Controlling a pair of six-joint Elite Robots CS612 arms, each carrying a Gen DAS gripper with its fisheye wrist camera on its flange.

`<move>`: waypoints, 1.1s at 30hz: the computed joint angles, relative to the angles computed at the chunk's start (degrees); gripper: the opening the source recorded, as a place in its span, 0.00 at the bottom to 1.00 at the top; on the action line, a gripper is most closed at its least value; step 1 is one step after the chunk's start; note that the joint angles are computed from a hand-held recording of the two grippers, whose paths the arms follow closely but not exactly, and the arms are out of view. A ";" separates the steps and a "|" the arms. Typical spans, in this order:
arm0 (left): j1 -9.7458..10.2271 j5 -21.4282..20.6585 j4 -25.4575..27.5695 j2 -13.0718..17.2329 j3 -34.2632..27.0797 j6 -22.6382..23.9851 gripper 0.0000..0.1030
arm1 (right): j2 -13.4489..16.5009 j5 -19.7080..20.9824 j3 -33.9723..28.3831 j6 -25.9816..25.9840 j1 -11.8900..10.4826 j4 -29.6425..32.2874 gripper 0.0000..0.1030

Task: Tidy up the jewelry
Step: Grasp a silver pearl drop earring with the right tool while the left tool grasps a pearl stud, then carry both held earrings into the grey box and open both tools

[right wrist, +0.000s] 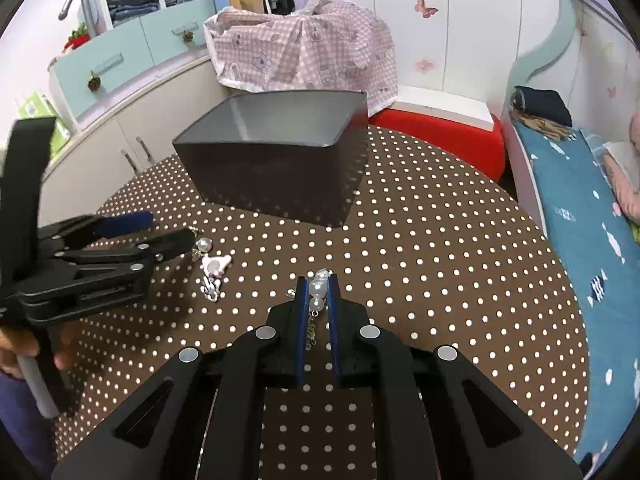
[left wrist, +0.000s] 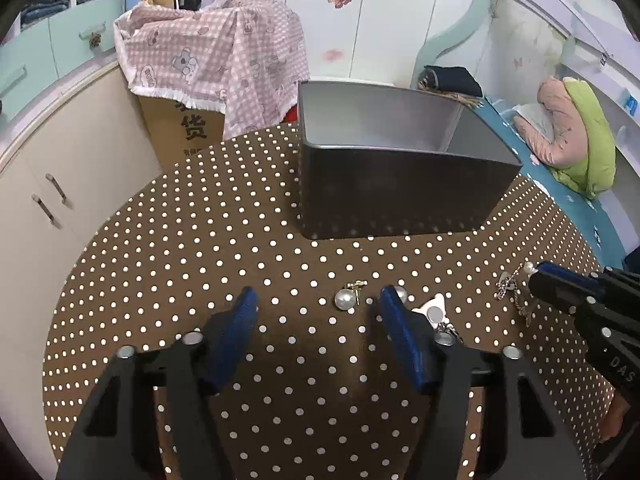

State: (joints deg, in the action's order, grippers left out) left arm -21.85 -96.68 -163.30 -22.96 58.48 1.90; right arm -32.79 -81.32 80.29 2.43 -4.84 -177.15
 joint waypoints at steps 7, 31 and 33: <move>-0.57 3.34 -0.28 0.26 -0.15 3.00 0.39 | 0.16 0.71 -0.29 0.32 -0.25 -0.08 0.10; 0.74 -3.59 -5.53 -2.86 4.64 2.59 0.09 | -2.61 1.13 2.07 0.46 -0.35 -3.35 0.09; 0.80 -4.10 -7.44 -3.73 5.72 2.28 0.09 | -2.93 1.07 2.10 0.16 -0.27 -3.86 0.09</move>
State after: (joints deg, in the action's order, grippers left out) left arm -21.06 -100.78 -170.74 -26.69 64.21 4.19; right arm -35.72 -80.26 82.40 2.60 -5.11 -181.01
